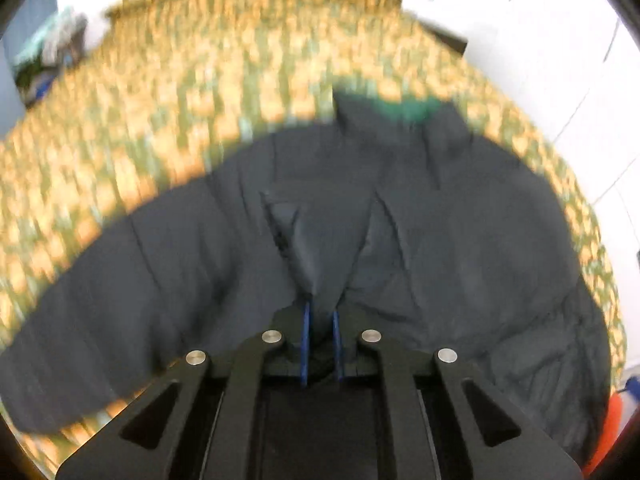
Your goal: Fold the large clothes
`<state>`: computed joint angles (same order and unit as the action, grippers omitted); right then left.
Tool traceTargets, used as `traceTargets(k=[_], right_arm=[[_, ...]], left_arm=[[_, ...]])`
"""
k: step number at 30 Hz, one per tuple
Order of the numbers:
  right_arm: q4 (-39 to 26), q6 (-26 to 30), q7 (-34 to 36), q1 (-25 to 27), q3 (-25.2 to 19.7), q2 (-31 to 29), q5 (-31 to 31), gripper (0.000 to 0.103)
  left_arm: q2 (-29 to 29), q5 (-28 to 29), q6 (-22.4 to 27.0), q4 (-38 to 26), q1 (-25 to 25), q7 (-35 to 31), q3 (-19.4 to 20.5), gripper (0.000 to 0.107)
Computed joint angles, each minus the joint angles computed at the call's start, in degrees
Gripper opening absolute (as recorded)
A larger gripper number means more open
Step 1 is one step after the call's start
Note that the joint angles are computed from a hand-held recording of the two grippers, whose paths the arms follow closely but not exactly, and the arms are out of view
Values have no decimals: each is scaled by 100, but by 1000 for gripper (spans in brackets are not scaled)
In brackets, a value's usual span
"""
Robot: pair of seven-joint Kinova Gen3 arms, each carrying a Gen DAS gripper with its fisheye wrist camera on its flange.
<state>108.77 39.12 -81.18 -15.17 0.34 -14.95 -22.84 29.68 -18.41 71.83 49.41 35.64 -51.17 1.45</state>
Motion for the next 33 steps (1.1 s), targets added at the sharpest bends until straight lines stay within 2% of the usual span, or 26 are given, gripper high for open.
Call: traceTargets(k=[3,6,7,8,9,11,14,17,21,24,27,30,33], right_arm=[[-697,276,498,398,190,591,-416,86],[-1454,308,195,509,331,1387,-155,85],[-1705,351,-14,520,386,1652,-85,82],[-1968,457,-133,626,350,1917,-97,72],[-2199,471,-295,629,406,2183,-22,66],[-2653,536,-471,644,412,2713,98,61],[-3285,775,-630,722,239,3510,460,61],[-3810,1414,-799,829,-40,4246,920,59],[-4081,1631,-993,1014,-453,4438,1339,59],[-4422,1881,-1191,898,-508,4399,1802,59],[-4464,1400,-1268,848,-453,4196,1878,59],[-4754,1009,-1428,849,-365,4298,1789,61],[-5271,1085,-1615,840,-258,4711,1668,61]], left_arm=[[180,-52,92,-461,-168,-202,-74,8],[429,32,145,-612,-350,-348,-119,8],[476,72,116,-539,-385,-352,-133,8],[568,109,126,-531,-415,-361,-141,8],[606,122,86,-448,-422,-349,-163,9],[627,137,-26,-221,-419,-255,-206,11],[428,251,-412,394,-489,-28,-184,17],[295,291,-852,900,-550,54,-126,20],[332,36,-1012,1055,-415,53,-164,21],[317,-69,-1094,1153,-350,119,-186,21],[277,-82,-1204,1255,-360,186,-175,21],[227,-111,-1315,1372,-349,269,-176,21],[204,-118,-1407,1449,-363,314,-160,21]])
